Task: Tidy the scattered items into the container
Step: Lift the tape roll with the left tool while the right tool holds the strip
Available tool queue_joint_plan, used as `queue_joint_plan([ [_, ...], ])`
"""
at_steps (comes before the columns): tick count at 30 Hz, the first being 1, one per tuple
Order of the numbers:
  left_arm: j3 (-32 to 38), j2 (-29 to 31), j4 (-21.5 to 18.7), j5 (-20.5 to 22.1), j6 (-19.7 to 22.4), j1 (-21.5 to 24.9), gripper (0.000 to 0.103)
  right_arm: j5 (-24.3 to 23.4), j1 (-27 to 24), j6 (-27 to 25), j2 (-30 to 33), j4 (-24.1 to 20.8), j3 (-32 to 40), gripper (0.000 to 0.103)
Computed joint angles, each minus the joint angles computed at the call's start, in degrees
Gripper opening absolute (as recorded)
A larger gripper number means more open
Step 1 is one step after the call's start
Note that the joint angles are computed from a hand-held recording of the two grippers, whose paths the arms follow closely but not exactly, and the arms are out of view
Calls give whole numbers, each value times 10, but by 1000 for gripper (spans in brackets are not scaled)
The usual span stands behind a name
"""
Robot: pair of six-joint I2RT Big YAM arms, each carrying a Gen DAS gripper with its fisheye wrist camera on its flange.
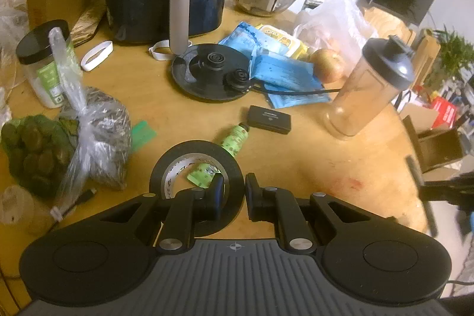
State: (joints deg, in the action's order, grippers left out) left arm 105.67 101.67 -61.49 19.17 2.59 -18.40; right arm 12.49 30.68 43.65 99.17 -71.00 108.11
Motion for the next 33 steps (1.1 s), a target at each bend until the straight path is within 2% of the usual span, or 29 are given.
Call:
queue_joint_plan([
  [11,-68,-73,27,-24,-82,-11,16,-30,-8,-58,33,3,54,17],
  [18,-92,-109,39,-53,-125,-17,16,-40,-8,-85,58,-13,100,17],
  [25,-106,-132,45,-52,-142,-27,16,-40,-3,-97,71,-21,129,17],
  [33,-120,-146,44,-48,-151,-41,16,-41,1,-90,65,-18,126,17],
])
